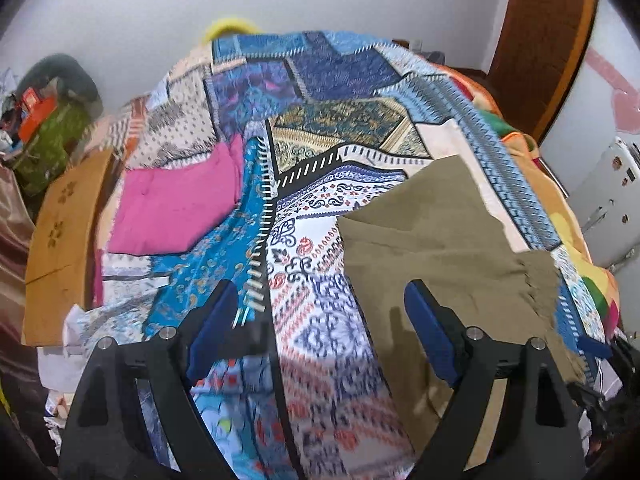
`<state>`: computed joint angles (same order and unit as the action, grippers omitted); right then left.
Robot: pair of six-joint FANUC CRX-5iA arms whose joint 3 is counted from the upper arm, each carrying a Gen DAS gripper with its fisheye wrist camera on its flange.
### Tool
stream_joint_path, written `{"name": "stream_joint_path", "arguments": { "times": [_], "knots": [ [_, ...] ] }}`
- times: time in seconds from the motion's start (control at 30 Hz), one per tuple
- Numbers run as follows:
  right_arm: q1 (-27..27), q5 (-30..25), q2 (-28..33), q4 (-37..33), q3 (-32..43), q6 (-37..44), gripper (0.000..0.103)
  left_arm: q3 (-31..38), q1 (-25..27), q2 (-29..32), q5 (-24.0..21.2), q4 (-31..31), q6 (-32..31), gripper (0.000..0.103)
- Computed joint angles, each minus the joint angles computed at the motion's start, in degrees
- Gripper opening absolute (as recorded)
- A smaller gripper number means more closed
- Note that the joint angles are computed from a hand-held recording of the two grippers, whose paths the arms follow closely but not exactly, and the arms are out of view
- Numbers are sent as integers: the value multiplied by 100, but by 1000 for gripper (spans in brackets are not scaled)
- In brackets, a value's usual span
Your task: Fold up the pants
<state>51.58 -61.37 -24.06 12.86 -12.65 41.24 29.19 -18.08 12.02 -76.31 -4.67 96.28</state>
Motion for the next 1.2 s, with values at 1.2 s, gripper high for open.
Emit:
{"name": "stream_joint_path", "arguments": {
  "times": [1.2],
  "knots": [
    [406,-111,-165,716,40,-276,76,-2091,369,-1299,209,-70,439,103]
  ]
}}
